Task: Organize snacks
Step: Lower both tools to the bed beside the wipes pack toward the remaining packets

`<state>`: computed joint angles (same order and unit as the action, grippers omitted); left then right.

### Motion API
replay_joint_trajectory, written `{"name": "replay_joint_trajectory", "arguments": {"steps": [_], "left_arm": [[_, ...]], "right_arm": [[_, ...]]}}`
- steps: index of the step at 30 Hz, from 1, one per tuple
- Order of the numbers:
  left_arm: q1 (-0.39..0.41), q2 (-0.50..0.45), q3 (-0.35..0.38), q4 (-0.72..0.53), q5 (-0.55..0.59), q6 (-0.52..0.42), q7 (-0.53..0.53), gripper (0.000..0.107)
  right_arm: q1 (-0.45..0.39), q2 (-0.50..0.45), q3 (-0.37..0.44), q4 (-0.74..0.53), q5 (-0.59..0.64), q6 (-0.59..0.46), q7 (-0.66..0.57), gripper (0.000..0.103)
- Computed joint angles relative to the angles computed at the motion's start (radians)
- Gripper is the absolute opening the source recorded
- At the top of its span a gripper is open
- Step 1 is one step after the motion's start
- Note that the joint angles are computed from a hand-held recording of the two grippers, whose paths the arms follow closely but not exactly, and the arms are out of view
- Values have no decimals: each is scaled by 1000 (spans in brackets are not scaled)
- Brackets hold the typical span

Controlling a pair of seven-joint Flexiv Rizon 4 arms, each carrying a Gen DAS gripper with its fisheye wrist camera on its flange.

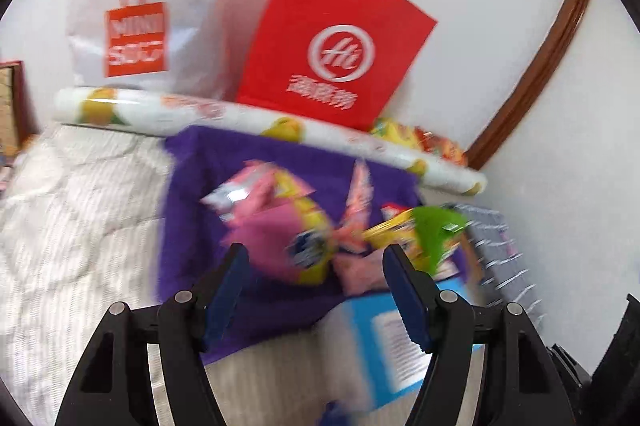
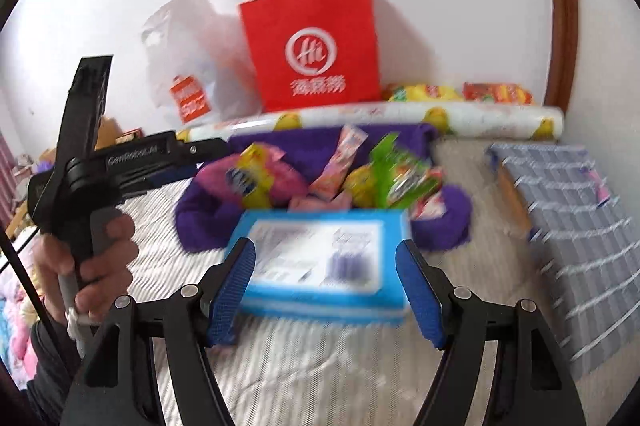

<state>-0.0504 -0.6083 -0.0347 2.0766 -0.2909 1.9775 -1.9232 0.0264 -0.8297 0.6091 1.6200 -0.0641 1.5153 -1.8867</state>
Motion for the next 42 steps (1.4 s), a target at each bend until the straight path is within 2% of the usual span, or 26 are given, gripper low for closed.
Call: {"name": "replay_joint_trajectory", "arguments": {"steps": [2,6,9,13,17,23,25,26,27,35,38,42], "left_arm": [[-47,28,56,51,-30,-4,14,68],[-70,74,91,146,-59,8,20,68],[-14,99,54,219,-18,50,-8,68],[105,113,-23,294,96,113,-88,68],[172,111,-55,323,188,151,-154,68],[210,101,-67,337,263,169,-206,68],[220,96,-72,339,284,171,-215,68],[219,95,-72,339,288,166,-217,68],[216,92,-71,339,289,163,-218,68],[187,67,-83,309,278,100,-204,68],[205,49,-124,288,295,67,-201,68],[244,12,-198,254,332,44,-205,68]], "right_arm": [[-16,-4,32,24,10,-29,-7,70],[-21,-15,70,48,44,-84,-26,69],[-27,-34,107,39,85,-136,-58,69],[-10,-49,123,10,144,-197,-79,69],[41,-49,87,-23,190,-243,-71,70],[156,-48,-27,-60,222,-266,-45,71],[177,-53,-51,-67,230,-261,-43,68],[180,-52,-54,-63,235,-245,-50,63],[184,-49,-59,-61,236,-245,-50,52],[121,-3,-11,-3,283,-211,-140,50],[86,21,8,30,303,-180,-174,50],[55,50,-8,78,306,-106,-184,50]]}}
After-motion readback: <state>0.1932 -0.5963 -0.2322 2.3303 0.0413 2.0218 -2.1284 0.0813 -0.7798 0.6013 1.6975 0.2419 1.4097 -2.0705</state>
